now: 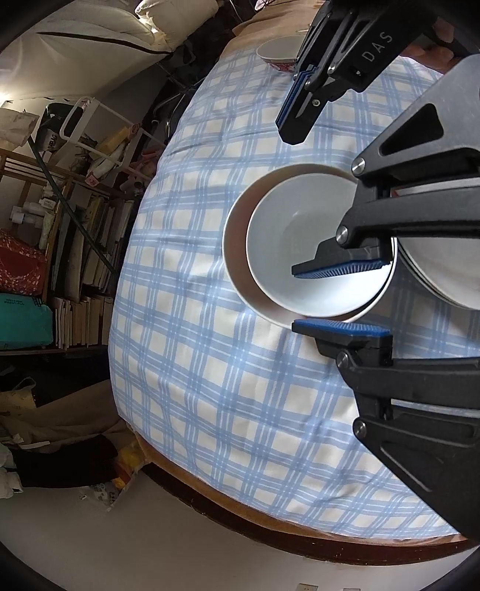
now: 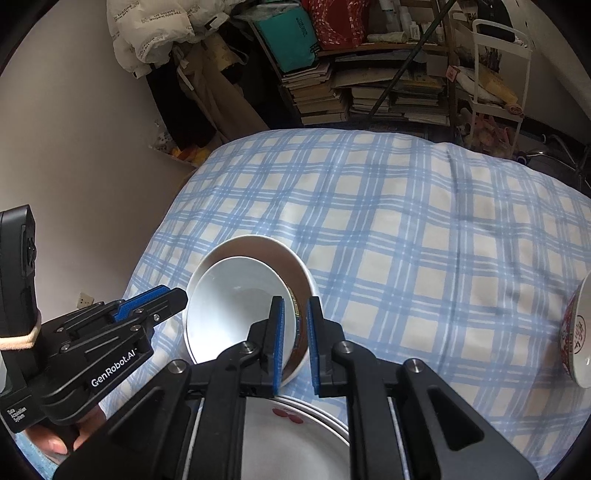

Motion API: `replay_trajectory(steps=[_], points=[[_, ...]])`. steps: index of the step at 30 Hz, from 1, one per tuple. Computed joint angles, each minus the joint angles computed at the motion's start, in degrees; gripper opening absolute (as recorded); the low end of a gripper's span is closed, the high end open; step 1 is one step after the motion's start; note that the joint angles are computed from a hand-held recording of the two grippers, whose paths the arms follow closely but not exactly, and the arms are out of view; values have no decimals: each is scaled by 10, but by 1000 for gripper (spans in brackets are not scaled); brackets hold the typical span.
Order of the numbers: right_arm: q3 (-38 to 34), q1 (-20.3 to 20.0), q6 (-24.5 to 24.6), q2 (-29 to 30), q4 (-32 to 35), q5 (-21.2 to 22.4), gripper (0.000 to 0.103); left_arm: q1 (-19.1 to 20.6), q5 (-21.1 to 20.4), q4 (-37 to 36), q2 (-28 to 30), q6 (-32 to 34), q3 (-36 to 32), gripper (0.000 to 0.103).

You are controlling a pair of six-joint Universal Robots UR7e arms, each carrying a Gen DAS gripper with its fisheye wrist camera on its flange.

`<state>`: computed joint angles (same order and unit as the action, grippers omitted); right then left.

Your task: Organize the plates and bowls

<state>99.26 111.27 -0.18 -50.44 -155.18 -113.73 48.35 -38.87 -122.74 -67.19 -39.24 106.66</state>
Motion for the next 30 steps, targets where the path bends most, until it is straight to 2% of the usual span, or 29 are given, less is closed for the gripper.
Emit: replay_trajectory(steps=[2, 3, 5, 7, 8, 11, 13, 16, 22, 30], points=[[6, 2, -1, -15, 7, -16, 19, -14, 9, 4, 4, 2, -1, 35], [9, 2, -1, -22, 8, -22, 25, -22, 16, 7, 8, 3, -2, 41], [16, 2, -2, -41, 10, -38, 37, -39, 33, 20, 16, 3, -5, 43], [22, 1, -6, -59, 10, -55, 48, -49, 27, 30, 25, 1, -16, 46], [27, -1, -8, -70, 10, -62, 51, -52, 20, 26, 29, 3, -22, 48], [36, -6, -13, -101, 11, -85, 67, -66, 21, 22, 48, -2, -40, 60], [43, -11, -14, -121, 9, -103, 84, -73, 18, 9, 63, 9, -53, 82], [58, -23, -14, -154, 5, -119, 100, -86, 25, 0, 88, 17, -73, 91], [80, -46, -37, -195, -18, -146, 103, -98, 18, -1, 147, 48, -118, 92], [121, -87, -49, -228, -95, -153, 103, -93, -22, -78, 212, 108, -153, 92]])
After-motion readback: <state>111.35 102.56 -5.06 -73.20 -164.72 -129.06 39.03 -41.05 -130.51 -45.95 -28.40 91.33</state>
